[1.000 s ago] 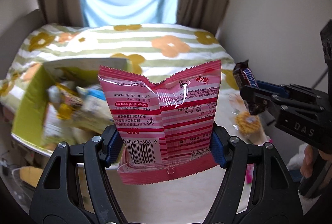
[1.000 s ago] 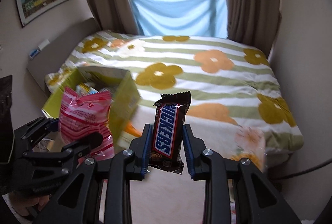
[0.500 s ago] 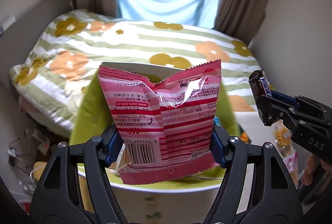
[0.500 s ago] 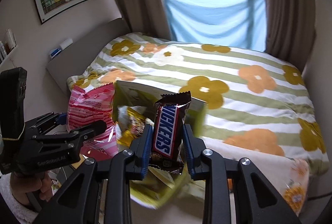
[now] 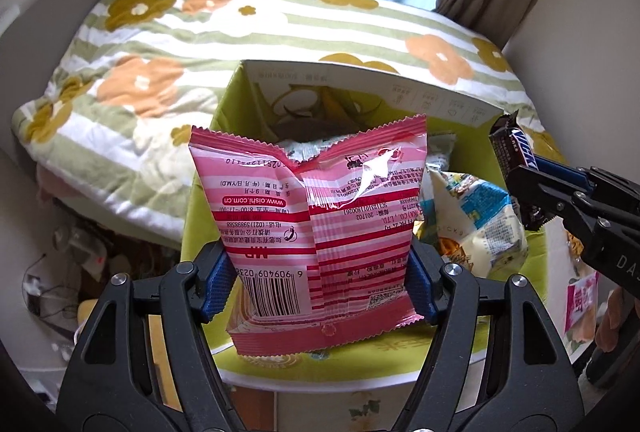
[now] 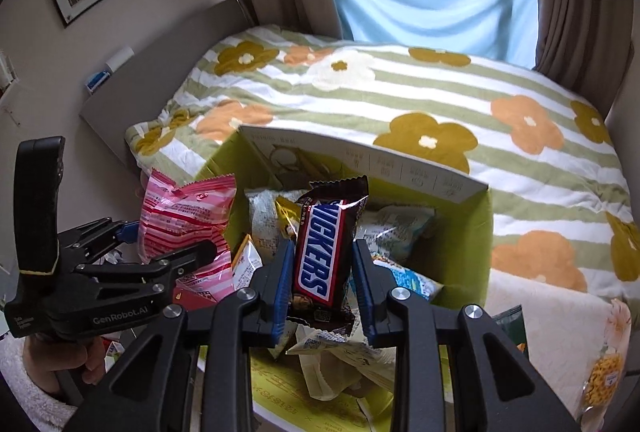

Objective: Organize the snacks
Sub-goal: 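Carry both snacks over the yellow box and open both tools to release, then withdraw both tools from the box toward the waffle and pink packet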

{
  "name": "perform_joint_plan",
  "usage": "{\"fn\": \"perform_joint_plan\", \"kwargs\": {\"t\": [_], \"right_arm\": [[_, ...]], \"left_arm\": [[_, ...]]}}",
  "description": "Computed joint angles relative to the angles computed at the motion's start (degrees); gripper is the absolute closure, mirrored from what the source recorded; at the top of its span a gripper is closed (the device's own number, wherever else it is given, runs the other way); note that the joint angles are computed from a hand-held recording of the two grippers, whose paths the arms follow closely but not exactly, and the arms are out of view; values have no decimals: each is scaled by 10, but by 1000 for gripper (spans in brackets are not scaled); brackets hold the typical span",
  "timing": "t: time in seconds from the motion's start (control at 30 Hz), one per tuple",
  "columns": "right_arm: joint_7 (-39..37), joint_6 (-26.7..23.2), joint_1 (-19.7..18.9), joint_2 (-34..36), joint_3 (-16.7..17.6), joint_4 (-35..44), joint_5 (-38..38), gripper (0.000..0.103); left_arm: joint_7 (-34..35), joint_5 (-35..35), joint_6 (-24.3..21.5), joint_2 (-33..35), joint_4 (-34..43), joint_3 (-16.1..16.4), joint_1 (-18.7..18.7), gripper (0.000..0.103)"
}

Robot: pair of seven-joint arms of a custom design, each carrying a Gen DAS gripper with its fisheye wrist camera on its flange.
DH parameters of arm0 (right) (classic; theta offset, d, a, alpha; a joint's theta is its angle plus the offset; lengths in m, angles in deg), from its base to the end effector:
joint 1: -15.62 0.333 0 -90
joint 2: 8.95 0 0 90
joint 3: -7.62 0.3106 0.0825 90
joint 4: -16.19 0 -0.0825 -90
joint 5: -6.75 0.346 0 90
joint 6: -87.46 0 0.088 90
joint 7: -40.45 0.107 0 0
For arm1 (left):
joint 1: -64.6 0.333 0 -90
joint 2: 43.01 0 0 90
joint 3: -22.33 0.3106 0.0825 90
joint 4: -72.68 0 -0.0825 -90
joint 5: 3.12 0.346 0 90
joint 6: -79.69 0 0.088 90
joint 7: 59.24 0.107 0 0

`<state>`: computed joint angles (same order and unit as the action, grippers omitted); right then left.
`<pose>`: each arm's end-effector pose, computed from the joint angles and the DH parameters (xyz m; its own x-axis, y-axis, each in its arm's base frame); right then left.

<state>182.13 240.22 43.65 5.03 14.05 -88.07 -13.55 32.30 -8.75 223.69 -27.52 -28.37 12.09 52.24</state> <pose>0.5180 0.3603 0.4847 0.0274 -0.9704 -0.2399 -0.8296 0.1118 -0.5470 0.5913 -0.2334 0.4775 -0.3572 -0.9259 0.1228 -0.8470 0.2657 -0.4604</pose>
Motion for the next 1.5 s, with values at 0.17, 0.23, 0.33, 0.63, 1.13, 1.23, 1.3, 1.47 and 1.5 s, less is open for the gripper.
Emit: {"fn": "perform_joint_plan", "kwargs": {"t": [0.17, 0.23, 0.33, 0.63, 1.13, 1.23, 1.3, 1.47, 1.5], "right_arm": [[-26, -3, -12, 8, 6, 7, 34, 76], [-41, -1, -18, 10, 9, 7, 51, 76], [-63, -1, -25, 17, 13, 11, 75, 76], [-105, -2, -25, 49, 15, 46, 111, 10], [1, 33, 14, 4, -20, -3, -17, 3], [28, 33, 13, -12, -19, -17, -35, 3], [60, 25, 17, -28, -23, -29, -59, 3], [128, -5, 11, -73, -15, -64, -96, 3], [147, -12, 10, -82, -14, -71, -111, 3]], "left_arm": [[-9, 19, 30, -10, -24, 4, -7, 0], [-8, 17, 22, -11, -26, 3, -5, 0], [4, -6, 13, -15, -33, -3, 3, 0], [-14, 17, 18, -23, -45, 3, -4, 0], [4, 13, 31, -48, -64, -7, -3, 0], [23, 0, 35, -56, -68, -12, -2, 0], [34, -8, 37, -59, -69, -14, -2, 0], [77, -36, 41, -65, -67, -23, -4, 0], [85, -41, 41, -65, -66, -25, -5, 0]]}}
